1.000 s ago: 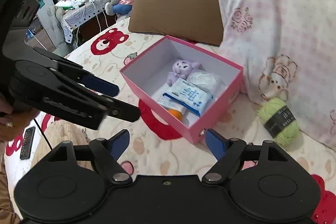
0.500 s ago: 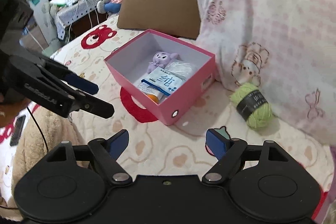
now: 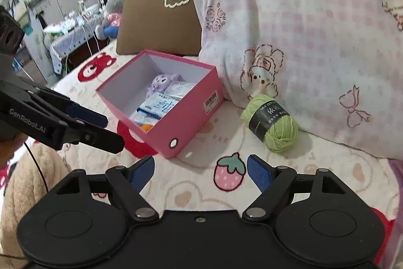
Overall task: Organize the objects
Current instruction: 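Move the right tool toward the green yarn ball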
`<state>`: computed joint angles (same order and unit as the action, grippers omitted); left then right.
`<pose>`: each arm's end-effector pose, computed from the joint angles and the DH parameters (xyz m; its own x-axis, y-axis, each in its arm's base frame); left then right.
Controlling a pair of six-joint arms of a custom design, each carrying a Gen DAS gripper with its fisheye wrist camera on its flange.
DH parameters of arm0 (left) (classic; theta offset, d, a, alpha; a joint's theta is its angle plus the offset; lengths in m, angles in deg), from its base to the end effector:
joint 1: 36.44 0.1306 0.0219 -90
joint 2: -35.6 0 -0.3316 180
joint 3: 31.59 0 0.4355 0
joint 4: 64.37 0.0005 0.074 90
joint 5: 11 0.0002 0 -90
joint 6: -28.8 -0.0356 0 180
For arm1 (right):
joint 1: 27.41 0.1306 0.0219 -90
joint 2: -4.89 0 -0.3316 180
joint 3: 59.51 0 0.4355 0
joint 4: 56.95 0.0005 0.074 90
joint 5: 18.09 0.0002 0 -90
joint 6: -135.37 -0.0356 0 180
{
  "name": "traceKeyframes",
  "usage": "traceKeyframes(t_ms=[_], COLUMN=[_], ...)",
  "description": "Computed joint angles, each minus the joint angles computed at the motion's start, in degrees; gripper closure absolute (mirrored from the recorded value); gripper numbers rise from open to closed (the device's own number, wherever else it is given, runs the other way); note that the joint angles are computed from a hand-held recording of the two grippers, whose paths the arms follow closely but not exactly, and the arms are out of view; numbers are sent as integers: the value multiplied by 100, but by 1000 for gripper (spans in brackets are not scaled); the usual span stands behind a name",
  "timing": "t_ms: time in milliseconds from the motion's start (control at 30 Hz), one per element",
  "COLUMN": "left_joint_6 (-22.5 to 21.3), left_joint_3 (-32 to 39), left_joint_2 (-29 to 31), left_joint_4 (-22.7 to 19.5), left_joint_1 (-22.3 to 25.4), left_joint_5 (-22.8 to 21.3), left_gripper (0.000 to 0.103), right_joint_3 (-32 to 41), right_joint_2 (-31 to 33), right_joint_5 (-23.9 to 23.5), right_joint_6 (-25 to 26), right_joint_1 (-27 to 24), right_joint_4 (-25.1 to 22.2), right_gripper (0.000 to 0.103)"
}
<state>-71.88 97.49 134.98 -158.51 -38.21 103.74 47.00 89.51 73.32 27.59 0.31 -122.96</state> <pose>0.4992 -0.0308 0.5775 -0.8474 0.1946 -0.4940 0.3720 0.8814 -0.2910 0.4197 0.2190 0.5467 -0.7241 -0.0356 -0.6888 -0.2397 0.9494 0.2029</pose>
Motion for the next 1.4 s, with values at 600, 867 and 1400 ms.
traceKeyframes(t_ms=[600,867,1400], left_joint_6=[1128,1465,2868], left_joint_3=[66,-82,-852], left_joint_2=[597,759,978], left_joint_4=[865,1362,3153], left_joint_1=[-611,-808,-985], left_joint_5=[-104,-240,-174], left_gripper=[27,27,29], right_joint_3=[-395,-566,-621], right_joint_2=[360,557,1076], right_joint_5=[-112,-312,-104], right_joint_6=[2167,2622,2824], right_joint_1=[-642,-892,-1051], right_joint_4=[1007,1339,2037], right_gripper=[19,19,19])
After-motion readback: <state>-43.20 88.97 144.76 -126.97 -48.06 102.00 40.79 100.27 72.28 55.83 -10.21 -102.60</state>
